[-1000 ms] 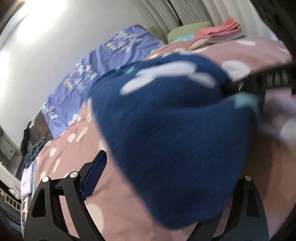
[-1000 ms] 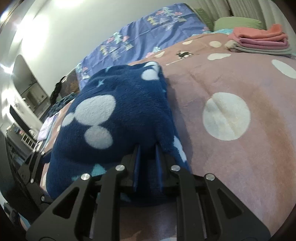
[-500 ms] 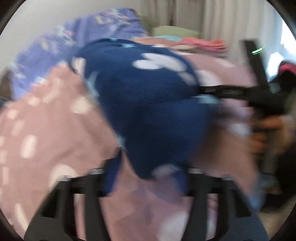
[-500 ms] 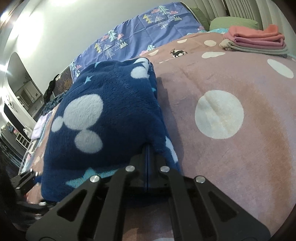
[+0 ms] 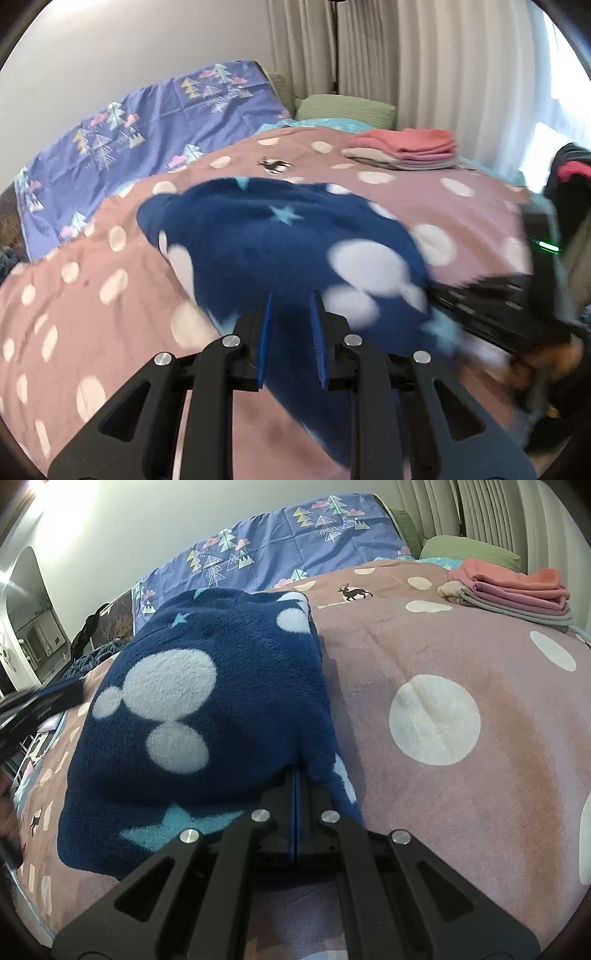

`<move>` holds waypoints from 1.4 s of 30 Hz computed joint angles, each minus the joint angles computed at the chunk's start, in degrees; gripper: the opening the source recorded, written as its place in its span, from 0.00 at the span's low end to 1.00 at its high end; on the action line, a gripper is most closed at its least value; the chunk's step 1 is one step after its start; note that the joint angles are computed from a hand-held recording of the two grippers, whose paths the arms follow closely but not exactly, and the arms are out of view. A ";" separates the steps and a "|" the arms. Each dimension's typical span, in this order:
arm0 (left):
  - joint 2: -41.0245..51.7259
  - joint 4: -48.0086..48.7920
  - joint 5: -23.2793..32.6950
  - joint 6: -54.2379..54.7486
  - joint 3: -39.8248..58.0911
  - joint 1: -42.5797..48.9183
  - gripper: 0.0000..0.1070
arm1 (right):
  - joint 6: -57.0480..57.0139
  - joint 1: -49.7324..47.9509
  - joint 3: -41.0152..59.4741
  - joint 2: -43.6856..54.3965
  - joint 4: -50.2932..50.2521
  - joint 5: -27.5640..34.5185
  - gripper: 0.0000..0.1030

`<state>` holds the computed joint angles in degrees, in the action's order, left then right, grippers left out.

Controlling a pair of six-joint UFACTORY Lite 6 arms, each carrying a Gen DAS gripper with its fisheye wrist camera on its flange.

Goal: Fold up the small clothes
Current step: 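Grasp the folded pajama edge with the left gripper while the right gripper holds it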

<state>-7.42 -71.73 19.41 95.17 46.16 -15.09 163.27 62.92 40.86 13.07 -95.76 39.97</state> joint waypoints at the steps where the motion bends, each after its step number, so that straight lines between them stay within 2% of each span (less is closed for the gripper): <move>1: 3.87 -3.43 -0.72 3.84 2.36 -0.11 0.23 | 0.15 -0.05 -0.01 0.05 -0.17 -0.07 0.00; 4: 17.68 -6.37 -3.07 8.69 9.79 -0.82 0.24 | -0.07 -0.93 -0.10 -0.21 -1.16 -0.90 0.00; 5: 19.74 -5.67 -2.12 7.68 11.80 -0.43 0.24 | -1.37 -1.07 0.47 0.08 -0.49 -1.09 0.00; 9: 17.23 8.30 -5.08 -5.27 11.10 -2.51 0.23 | -4.82 -0.65 2.10 1.05 2.28 -0.69 0.00; 15: 16.71 5.14 -6.13 -3.95 9.85 -2.44 0.22 | -1.40 -0.52 -0.89 -1.93 -1.14 -1.27 0.00; 18: 17.09 12.64 -5.70 -12.02 11.14 -2.45 0.21 | -5.28 -0.75 -1.94 -7.76 2.07 -2.30 0.05; 19: 17.00 15.10 -5.84 -14.57 11.31 -2.68 0.21 | -8.50 -0.13 -0.95 -8.69 4.52 -0.90 0.10; 21: 16.98 17.14 -6.74 -16.58 11.37 -3.25 0.21 | -16.30 2.37 2.37 -9.92 7.58 5.11 0.15; 24: 16.59 18.57 -8.47 -18.43 10.75 -4.32 0.21 | -22.84 2.79 7.64 -8.58 6.45 7.88 0.16; 26: 16.28 16.21 -8.84 -16.02 10.19 -4.34 0.21 | -26.81 0.37 11.87 -5.02 7.38 5.50 0.20; 27: 16.29 14.63 -8.58 -14.40 10.14 -4.11 0.21 | -30.37 -2.13 15.06 -1.52 10.91 2.35 0.25; 29: 16.43 8.79 -7.65 -8.42 9.79 -3.45 0.21 | -30.51 -8.11 17.84 5.91 10.76 -6.04 0.25; 31: 16.71 6.20 -7.42 -6.36 9.81 -3.35 0.21 | -24.76 -9.76 15.77 5.88 3.69 -7.56 0.25; 33: 16.45 9.01 -7.84 -8.63 9.79 -3.65 0.21 | -22.24 -10.86 13.58 2.87 2.91 -10.38 0.25; 39: 17.38 3.17 -5.87 -2.28 10.16 -2.02 0.21 | -28.72 -10.04 16.21 4.85 7.70 -8.96 0.25; 42: 17.52 3.27 -5.12 -1.81 10.35 -1.58 0.21 | -29.92 -9.58 17.35 5.87 8.71 -8.18 0.26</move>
